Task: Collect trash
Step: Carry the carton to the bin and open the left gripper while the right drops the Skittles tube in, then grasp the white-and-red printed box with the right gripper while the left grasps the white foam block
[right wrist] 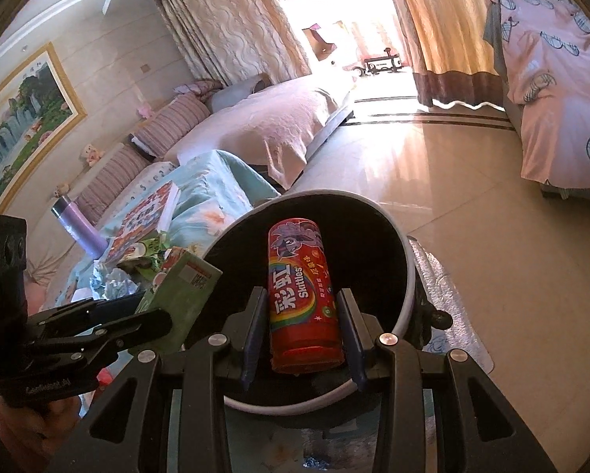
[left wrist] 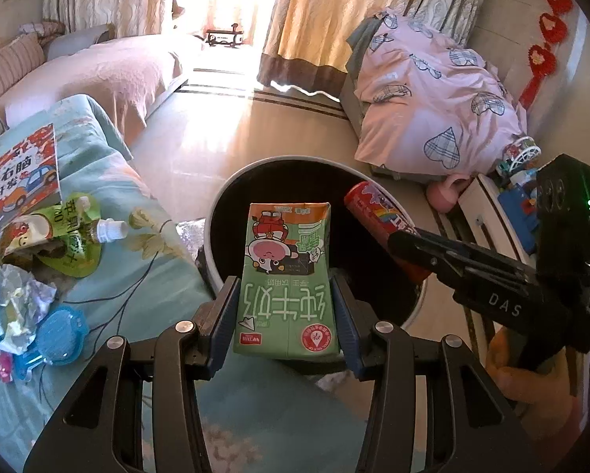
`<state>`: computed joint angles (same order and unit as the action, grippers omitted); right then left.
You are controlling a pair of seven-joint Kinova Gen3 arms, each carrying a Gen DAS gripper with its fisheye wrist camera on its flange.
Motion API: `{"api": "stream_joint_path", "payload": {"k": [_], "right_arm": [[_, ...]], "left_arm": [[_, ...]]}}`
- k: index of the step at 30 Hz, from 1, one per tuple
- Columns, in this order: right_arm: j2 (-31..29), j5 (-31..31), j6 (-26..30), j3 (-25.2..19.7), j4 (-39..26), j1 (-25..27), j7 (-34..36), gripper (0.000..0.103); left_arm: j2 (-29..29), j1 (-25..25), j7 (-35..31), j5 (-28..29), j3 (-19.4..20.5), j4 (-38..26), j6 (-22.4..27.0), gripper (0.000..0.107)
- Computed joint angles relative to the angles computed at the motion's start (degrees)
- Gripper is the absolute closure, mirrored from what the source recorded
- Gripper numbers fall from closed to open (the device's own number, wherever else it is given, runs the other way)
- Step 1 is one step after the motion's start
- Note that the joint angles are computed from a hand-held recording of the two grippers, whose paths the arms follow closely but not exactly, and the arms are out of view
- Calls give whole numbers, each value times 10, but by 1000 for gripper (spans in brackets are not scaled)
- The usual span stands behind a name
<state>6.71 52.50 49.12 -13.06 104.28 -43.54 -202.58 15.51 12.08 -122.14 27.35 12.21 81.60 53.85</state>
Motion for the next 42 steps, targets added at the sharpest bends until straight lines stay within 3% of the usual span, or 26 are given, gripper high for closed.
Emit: {"api": "stream_joint_path", "payload": {"k": [4, 6, 8, 20, 27, 36, 42], "right_arm": [[3, -11, -7, 3, -4, 7, 16, 66], [5, -18, -11, 5, -8, 9, 27, 63], [3, -8, -18, 7, -2, 7, 14, 62], [2, 82, 14, -23, 3, -40, -105, 21], [38, 105, 6, -23, -36, -82, -97, 19], [92, 85, -55, 5, -97, -123, -15, 19], [126, 44, -92, 24, -150, -138, 91, 18]], "left_arm": [[10, 3, 11, -1, 0, -12, 7, 60], [11, -2, 10, 4, 2, -14, 14, 44], [0, -10, -1, 17, 2, 1, 5, 34], [-79, -84, -106, 105, -41, 106, 6, 33], [-112, -143, -171, 145, -92, 161, 34, 33], [-119, -214, -208, 159, -143, 190, 55, 33], [-111, -250, -219, 165, -155, 189, 59, 33]]}}
